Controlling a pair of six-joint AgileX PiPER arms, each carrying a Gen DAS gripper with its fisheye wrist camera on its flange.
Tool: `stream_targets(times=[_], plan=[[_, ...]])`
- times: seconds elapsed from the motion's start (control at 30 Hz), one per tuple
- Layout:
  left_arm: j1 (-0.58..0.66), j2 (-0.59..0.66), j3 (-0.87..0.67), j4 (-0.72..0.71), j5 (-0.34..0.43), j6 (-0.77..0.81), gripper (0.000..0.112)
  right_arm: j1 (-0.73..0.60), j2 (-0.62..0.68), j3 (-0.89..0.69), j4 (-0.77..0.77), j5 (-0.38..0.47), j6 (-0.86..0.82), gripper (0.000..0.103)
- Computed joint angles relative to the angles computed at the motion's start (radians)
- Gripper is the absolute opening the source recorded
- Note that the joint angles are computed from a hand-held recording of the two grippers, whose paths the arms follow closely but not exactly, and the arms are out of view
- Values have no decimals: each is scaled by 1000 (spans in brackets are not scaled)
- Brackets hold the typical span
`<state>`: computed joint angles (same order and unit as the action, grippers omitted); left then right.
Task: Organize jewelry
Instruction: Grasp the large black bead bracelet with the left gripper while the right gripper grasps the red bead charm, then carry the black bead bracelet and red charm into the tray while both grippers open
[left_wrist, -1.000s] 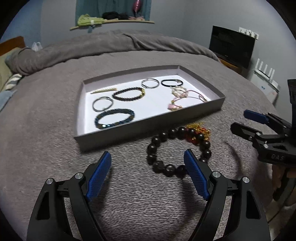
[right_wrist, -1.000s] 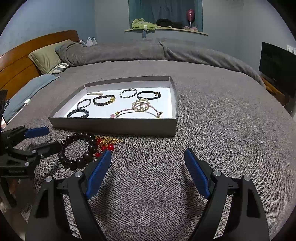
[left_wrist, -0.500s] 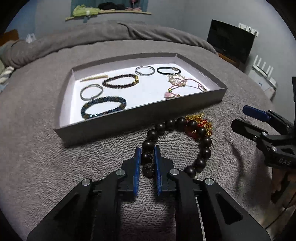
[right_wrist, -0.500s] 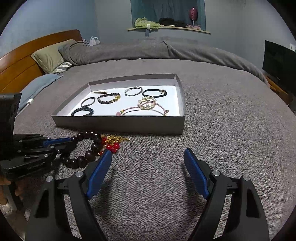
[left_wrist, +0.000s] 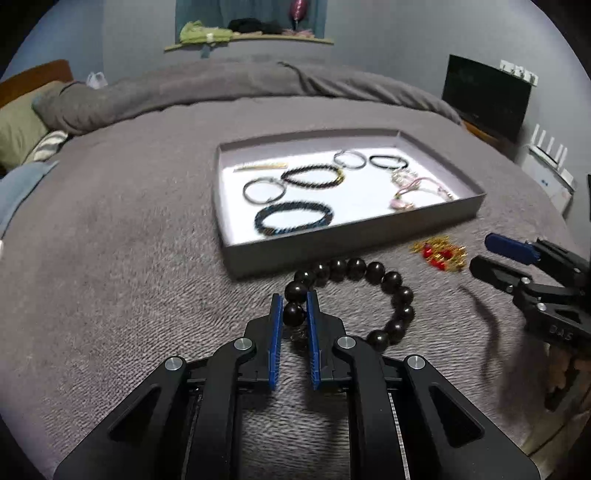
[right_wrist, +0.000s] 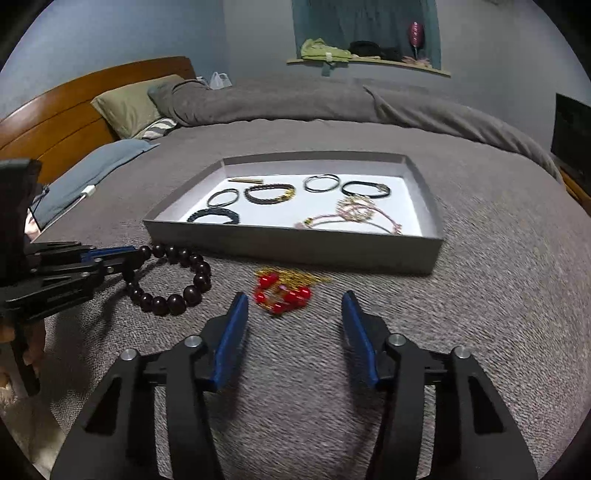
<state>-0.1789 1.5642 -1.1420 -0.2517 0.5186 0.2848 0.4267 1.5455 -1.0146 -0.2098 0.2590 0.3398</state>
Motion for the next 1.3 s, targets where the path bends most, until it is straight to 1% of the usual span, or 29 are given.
stream_targets(times=[0.1, 0.13, 0.17, 0.2, 0.23, 0.27, 0.3, 0.33, 0.37, 0.43, 0.5, 0.7, 0.77, 0.8, 0.87, 0.9, 0.93, 0.97, 1.0, 1.07, 1.17, 1.3], plan=[[-11, 32, -15, 36, 15, -22, 15, 27, 34, -34, -109, 25, 105, 44], [-16, 37, -17, 39, 17, -22, 18, 38, 50, -51, -176, 47, 171, 40], [-13, 37, -14, 36, 14, -18, 20, 41, 66, -68, -206, 68, 204, 37], [-11, 37, -14, 31, 14, -15, 20, 38, 76, -76, -197, 74, 198, 30], [-7, 40, -15, 19, 15, -5, 21, 31, 87, -87, -147, 81, 153, 24], [0, 45, -18, 2, 19, 9, 22, 26, 91, -91, -117, 84, 123, 22], [5, 49, -20, -11, 22, 22, 22, 24, 90, -90, -111, 81, 118, 10], [9, 53, -23, -24, 26, 33, 22, 24, 87, -89, -110, 77, 117, 8], [13, 54, -24, -38, 29, 43, 22, 24, 77, -78, -122, 67, 128, 8], [17, 48, -24, -64, 35, 66, 17, 27, 57, -59, -152, 45, 155, 8], [16, 21, -10, -88, 22, 91, 15, 30, 26, -31, -193, 23, 194, 8], [15, -104, 33, -180, -30, 184, 14, 11, -63, 14, -127, -27, 128, 8], [16, -131, 31, -207, -30, 211, 14, -8, -92, 24, -39, -48, 45, 8], [12, -151, 32, -201, -38, 208, 14, -15, -101, 25, 0, -52, 10, 8], [5, -171, 17, -175, -42, 188, 14, -33, -116, 17, 132, -50, -119, 8], [5, -177, 6, -172, -43, 182, 14, -37, -118, 11, 151, -50, -141, 8], [9, -172, -15, -172, -38, 183, 14, -40, -119, 0, 131, -50, -129, 8], [10, -168, -31, -165, -39, 176, 14, -41, -112, -27, 70, -39, -84, 8], [8, -161, -58, -151, -41, 157, 14, -43, -103, -52, 40, -30, -62, 8], [8, -134, -117, -157, -22, 153, 14, -63, -66, -133, 87, -7, -117, 8], [-14, -70, -214, -129, -3, 119, 14, -81, 7, -254, 82, 9, -124, 8], [-45, 59, -361, -114, 40, 74, 14, -118, 120, -418, 169, 53, -200, 8]])
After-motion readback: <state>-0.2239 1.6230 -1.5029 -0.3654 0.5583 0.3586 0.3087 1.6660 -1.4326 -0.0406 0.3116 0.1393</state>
